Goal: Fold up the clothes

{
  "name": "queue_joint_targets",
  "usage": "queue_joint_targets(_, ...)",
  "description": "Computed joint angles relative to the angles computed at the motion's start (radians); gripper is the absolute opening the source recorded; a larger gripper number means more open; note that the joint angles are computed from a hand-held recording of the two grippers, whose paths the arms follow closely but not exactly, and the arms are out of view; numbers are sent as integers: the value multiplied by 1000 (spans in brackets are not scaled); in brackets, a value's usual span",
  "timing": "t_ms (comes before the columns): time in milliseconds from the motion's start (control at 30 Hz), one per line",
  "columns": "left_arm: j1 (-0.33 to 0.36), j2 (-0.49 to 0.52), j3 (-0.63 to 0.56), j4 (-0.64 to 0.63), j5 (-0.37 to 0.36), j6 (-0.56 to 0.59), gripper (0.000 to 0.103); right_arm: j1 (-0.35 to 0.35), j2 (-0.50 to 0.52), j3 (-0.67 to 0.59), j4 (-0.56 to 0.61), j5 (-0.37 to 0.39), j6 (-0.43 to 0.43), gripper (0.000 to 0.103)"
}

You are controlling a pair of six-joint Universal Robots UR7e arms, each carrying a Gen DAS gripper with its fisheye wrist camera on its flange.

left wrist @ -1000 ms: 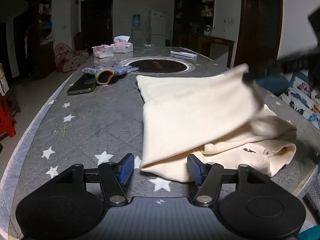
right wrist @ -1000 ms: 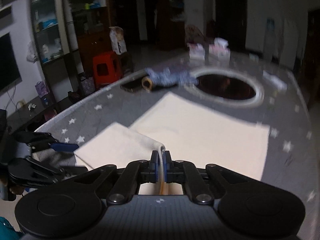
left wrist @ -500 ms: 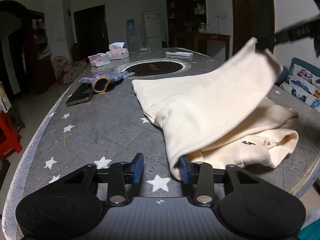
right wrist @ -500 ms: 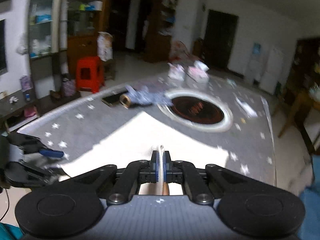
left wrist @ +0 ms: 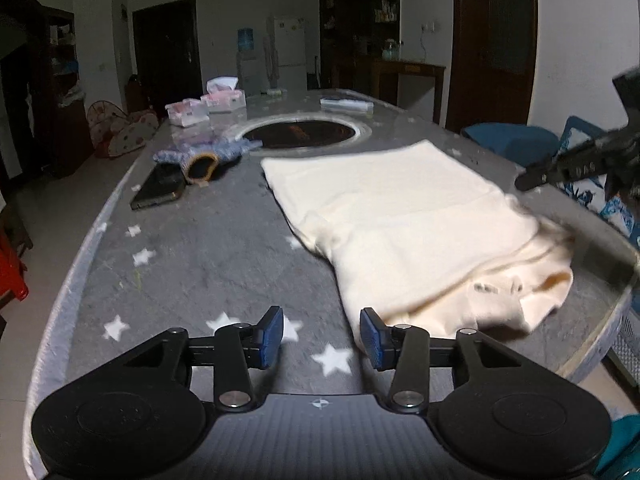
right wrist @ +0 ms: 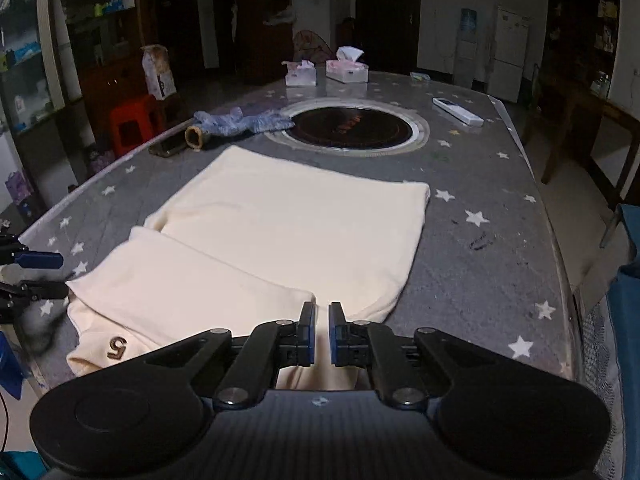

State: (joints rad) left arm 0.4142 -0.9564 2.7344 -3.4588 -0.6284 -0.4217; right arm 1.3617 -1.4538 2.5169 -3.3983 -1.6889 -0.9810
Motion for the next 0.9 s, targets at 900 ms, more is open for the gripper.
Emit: queue_joint_targets(900,194,217,-274,-206,-121,369,47,-116,-106,49,185,113,66,18)
